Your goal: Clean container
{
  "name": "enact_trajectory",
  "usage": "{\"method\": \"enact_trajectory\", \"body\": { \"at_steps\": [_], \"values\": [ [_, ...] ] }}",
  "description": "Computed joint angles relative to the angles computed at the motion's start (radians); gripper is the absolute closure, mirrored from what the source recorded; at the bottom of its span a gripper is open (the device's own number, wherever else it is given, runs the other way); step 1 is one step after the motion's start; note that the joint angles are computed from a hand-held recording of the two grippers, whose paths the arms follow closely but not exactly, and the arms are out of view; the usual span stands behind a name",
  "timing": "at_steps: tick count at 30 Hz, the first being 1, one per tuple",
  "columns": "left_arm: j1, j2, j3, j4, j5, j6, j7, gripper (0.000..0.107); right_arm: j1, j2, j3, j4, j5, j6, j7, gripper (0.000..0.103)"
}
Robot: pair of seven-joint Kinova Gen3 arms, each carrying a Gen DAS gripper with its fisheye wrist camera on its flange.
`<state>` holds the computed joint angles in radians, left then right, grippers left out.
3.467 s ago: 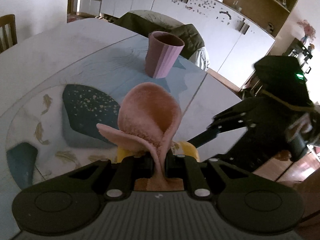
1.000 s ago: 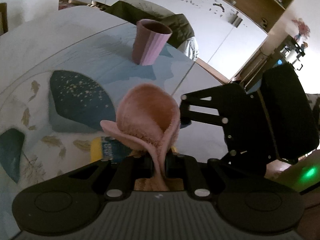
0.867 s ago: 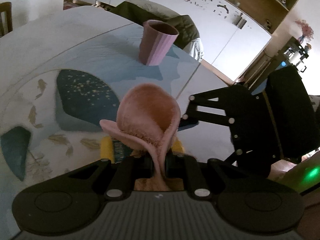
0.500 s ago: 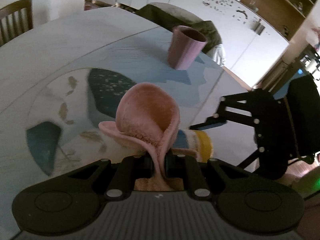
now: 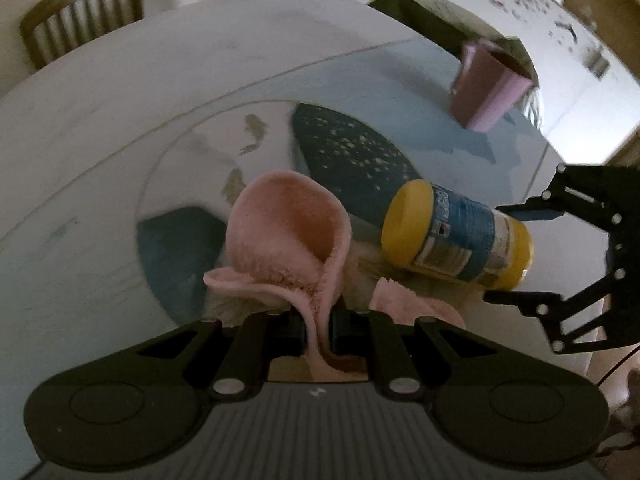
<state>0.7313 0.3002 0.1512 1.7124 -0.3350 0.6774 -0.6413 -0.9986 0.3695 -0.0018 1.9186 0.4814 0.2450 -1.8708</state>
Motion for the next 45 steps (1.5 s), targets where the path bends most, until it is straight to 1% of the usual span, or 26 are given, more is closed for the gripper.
{"method": "enact_trajectory", "body": {
  "at_steps": [2, 4, 6, 11, 13, 16, 17, 18, 19, 21, 22, 23, 26, 30, 33, 36, 37, 39, 41, 44, 45],
  "values": [
    [0.008, -0.024, 0.000, 0.008, -0.013, -0.014, 0.006, 0.097, -0.027, 0.013, 0.034, -0.016, 0.009, 0.007, -0.033, 0.043],
    [0.020, -0.034, 0.002, 0.002, -0.041, -0.002, 0.010, 0.097, -0.055, 0.026, 0.067, -0.031, 0.028, 0.015, -0.071, 0.043],
    [0.026, -0.024, 0.003, -0.016, -0.058, 0.024, 0.021, 0.097, -0.033, 0.034, 0.047, -0.049, 0.016, 0.027, -0.074, 0.042],
    [0.018, 0.001, 0.003, -0.019, -0.036, 0.031, 0.047, 0.097, 0.005, 0.041, 0.009, -0.066, -0.003, 0.041, -0.063, 0.042],
    [0.010, 0.008, 0.001, -0.010, -0.019, 0.016, 0.054, 0.097, 0.000, 0.041, 0.010, -0.067, 0.000, 0.047, -0.066, 0.042],
    [0.008, 0.015, -0.002, -0.010, -0.003, 0.018, 0.067, 0.092, 0.013, 0.039, -0.011, -0.081, -0.010, 0.068, -0.062, 0.041],
    [0.008, 0.017, -0.002, -0.010, 0.000, 0.019, 0.067, 0.087, 0.029, 0.034, -0.028, -0.080, -0.023, 0.069, -0.053, 0.041],
    [0.014, 0.015, -0.005, -0.007, -0.005, 0.019, 0.075, 0.080, 0.053, 0.027, -0.053, -0.082, -0.044, 0.077, -0.038, 0.041],
    [0.022, 0.013, -0.009, -0.004, -0.014, 0.020, 0.086, 0.074, 0.075, 0.020, -0.074, -0.082, -0.067, 0.079, -0.025, 0.041],
    [0.048, 0.000, -0.024, 0.011, -0.049, 0.015, 0.136, 0.046, 0.099, 0.005, -0.096, -0.075, -0.098, 0.075, -0.013, 0.040],
    [0.063, -0.010, -0.031, 0.023, -0.072, 0.009, 0.169, 0.042, 0.118, -0.004, -0.113, -0.072, -0.121, 0.075, -0.002, 0.040],
    [0.072, -0.019, -0.032, 0.033, -0.090, 0.003, 0.194, 0.038, 0.132, -0.013, -0.127, -0.069, -0.143, 0.074, 0.006, 0.040],
    [0.083, -0.046, -0.019, 0.056, -0.124, -0.004, 0.248, 0.038, 0.143, -0.041, -0.137, -0.054, -0.178, 0.067, 0.007, 0.039],
    [0.129, -0.072, -0.009, 0.069, -0.216, 0.022, 0.381, 0.034, 0.143, -0.079, -0.141, -0.035, -0.208, 0.052, -0.017, 0.039],
    [0.162, -0.091, 0.012, 0.079, -0.299, 0.042, 0.479, 0.030, 0.117, -0.102, -0.122, -0.018, -0.205, 0.028, -0.072, 0.038],
    [0.194, -0.094, 0.037, 0.065, -0.373, 0.097, 0.573, 0.029, 0.097, -0.122, -0.108, 0.001, -0.202, 0.000, -0.131, 0.038],
    [0.202, -0.093, 0.045, 0.060, -0.392, 0.115, 0.600, 0.028, 0.071, -0.130, -0.086, 0.010, -0.185, -0.014, -0.167, 0.038],
    [0.223, -0.092, 0.059, 0.050, -0.433, 0.154, 0.662, 0.028, 0.048, -0.145, -0.069, 0.027, -0.166, -0.036, -0.216, 0.038],
    [0.241, -0.087, 0.073, 0.035, -0.464, 0.199, 0.709, 0.023, -0.003, -0.159, -0.022, 0.046, -0.124, -0.060, -0.289, 0.038],
    [0.274, -0.066, 0.089, -0.002, -0.501, 0.276, 0.768, 0.021, -0.073, -0.175, 0.046, 0.069, -0.059, -0.091, -0.394, 0.038],
    [0.283, -0.059, 0.092, -0.014, -0.509, 0.299, 0.782, 0.019, -0.083, -0.180, 0.057, 0.076, -0.044, -0.102, -0.420, 0.038]
  ]
}}
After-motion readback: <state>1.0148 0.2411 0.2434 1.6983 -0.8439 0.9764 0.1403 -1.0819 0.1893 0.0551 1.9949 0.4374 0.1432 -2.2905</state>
